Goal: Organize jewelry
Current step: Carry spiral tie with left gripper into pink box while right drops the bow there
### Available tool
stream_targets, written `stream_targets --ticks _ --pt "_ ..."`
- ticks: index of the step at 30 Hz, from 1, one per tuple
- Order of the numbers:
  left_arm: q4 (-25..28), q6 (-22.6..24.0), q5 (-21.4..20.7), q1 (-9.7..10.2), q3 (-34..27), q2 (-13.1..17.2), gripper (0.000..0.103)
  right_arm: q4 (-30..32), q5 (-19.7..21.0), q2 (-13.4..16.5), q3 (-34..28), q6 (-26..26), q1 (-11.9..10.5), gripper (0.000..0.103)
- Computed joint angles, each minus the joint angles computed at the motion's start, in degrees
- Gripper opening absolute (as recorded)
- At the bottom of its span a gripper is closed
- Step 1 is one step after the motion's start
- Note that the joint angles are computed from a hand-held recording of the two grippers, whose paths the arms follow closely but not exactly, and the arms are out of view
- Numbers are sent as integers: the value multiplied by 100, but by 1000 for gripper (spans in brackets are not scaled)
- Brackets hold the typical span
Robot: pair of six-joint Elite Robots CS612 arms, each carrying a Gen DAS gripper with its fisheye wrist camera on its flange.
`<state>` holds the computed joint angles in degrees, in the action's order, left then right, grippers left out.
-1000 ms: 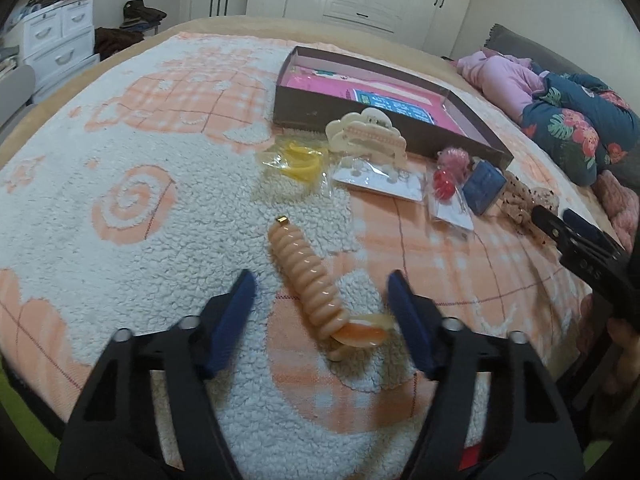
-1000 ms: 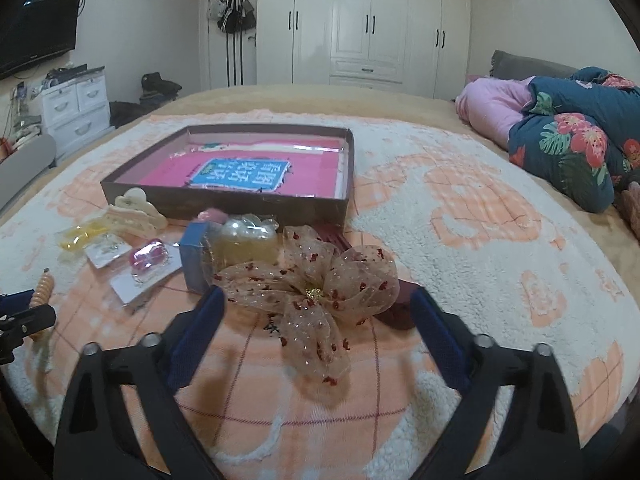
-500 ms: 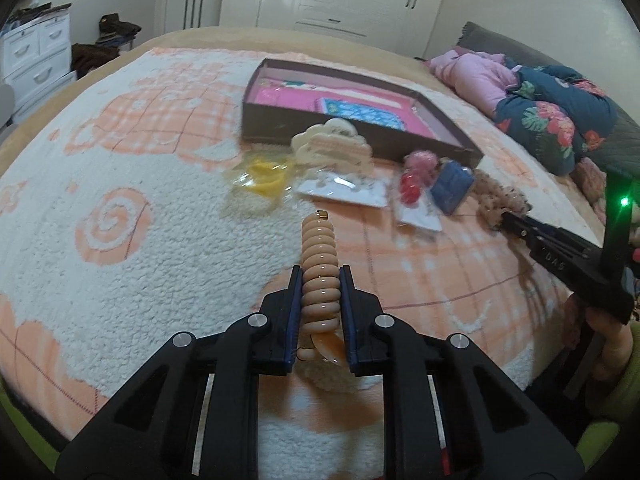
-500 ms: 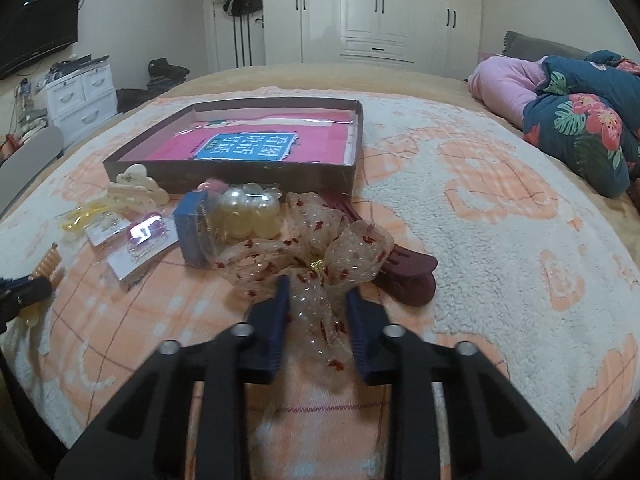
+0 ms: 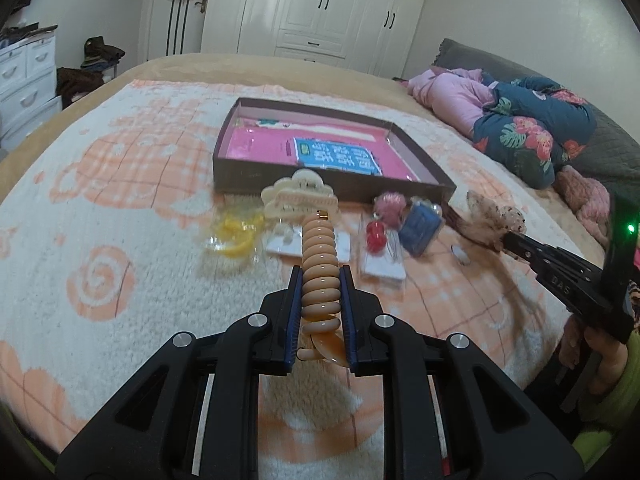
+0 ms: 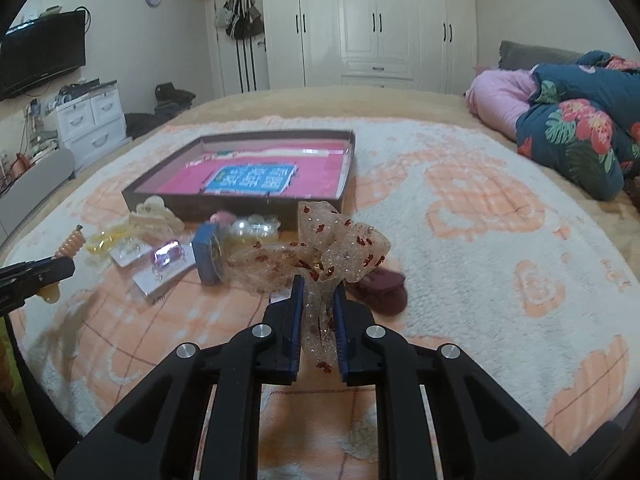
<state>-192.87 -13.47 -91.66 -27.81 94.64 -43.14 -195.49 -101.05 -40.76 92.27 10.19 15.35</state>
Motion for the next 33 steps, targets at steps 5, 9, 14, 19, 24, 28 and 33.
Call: stream_targets --ticks 5,9,14,19,24,28,33 --pt "-60 -29 -45 44 -179 68 11 -207 -82 3 -23 -122 13 12" --pt "-115 -50 -112 79 -381 146 11 -256 -94 10 -77 -189 15 12" --pt "-93 -131 -130 109 -669 259 11 -271 -58 35 -185 -271 -6 12" --pt "-30 -235 -139 150 -905 355 11 -236 -77 70 -299 -277 -17 12" --pt "40 -282 -130 202 -1160 454 11 -205 -120 128 -452 -310 -29 12" --pt "98 -338 -106 239 -1371 546 11 -161 -135 179 -596 -347 -52 12" --pt "287 -400 -77 285 -1691 696 11 -11 -228 284 -852 -395 -71 12"
